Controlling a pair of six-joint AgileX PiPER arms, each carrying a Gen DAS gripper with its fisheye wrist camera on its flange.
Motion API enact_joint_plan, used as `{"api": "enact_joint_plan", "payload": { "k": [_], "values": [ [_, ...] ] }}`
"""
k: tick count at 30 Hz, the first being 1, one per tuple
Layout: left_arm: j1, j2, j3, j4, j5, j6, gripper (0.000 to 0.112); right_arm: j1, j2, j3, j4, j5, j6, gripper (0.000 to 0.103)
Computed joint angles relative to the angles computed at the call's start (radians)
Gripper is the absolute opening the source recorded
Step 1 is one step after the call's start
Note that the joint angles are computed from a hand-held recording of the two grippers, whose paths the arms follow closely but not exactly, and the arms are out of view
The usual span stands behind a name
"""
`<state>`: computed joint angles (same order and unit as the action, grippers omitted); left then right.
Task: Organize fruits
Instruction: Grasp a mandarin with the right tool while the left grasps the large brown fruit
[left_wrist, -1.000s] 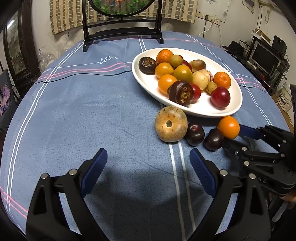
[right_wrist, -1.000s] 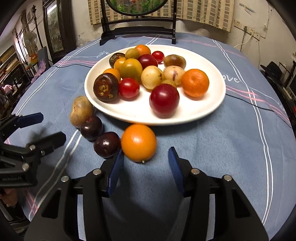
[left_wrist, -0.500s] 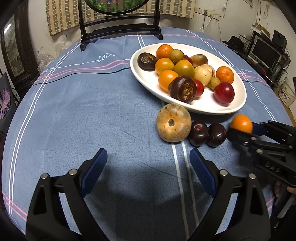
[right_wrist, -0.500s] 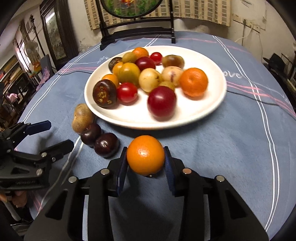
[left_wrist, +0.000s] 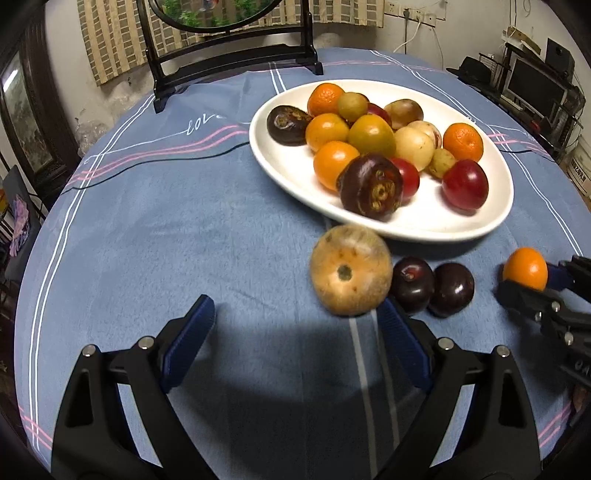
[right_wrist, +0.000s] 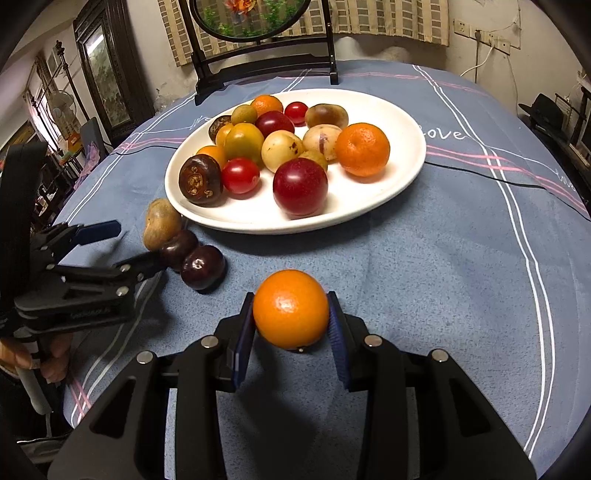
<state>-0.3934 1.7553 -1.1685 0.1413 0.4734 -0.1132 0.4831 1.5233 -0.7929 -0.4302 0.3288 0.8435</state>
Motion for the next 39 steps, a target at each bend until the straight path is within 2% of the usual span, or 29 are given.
{"api": "enact_joint_plan", "payload": {
  "k": [5, 7, 9, 11, 15, 29, 33, 39],
  "values": [
    [0.008, 0.057, -0.077, -0.028, 0.029, 0.024, 0.091, -0.005, 0.006, -0.005, 0.026, -0.003, -0.028, 0.038],
    [0.016, 0.067, -0.092, -0.052, 0.031, 0.039, 0.087, -0.006, 0.006, -0.005, 0.028, -0.004, -0.028, 0.038],
    [0.027, 0.065, -0.091, -0.14, 0.031, 0.125, 0.064, -0.007, 0.007, -0.005, 0.031, -0.005, -0.031, 0.038],
    [0.03, 0.062, -0.088, -0.181, 0.034, 0.167, 0.054, -0.007, 0.009, -0.009, 0.03, -0.001, -0.031, 0.038],
    [0.027, 0.041, -0.067, -0.194, 0.035, 0.172, 0.042, -0.003, 0.004, -0.005, 0.023, 0.0, -0.019, 0.038],
    [0.062, -0.03, -0.008, -0.288, 0.029, 0.233, 0.04, 0.012, -0.057, 0.023, -0.038, 0.007, 0.054, 0.038],
    [0.068, -0.057, 0.011, -0.312, 0.021, 0.265, 0.033, 0.016, -0.062, 0.023, -0.047, 0.005, 0.062, 0.038],
    [0.057, -0.02, -0.012, -0.258, 0.022, 0.211, 0.045, 0.023, -0.066, 0.031, -0.049, 0.006, 0.07, 0.038]
  ]
}}
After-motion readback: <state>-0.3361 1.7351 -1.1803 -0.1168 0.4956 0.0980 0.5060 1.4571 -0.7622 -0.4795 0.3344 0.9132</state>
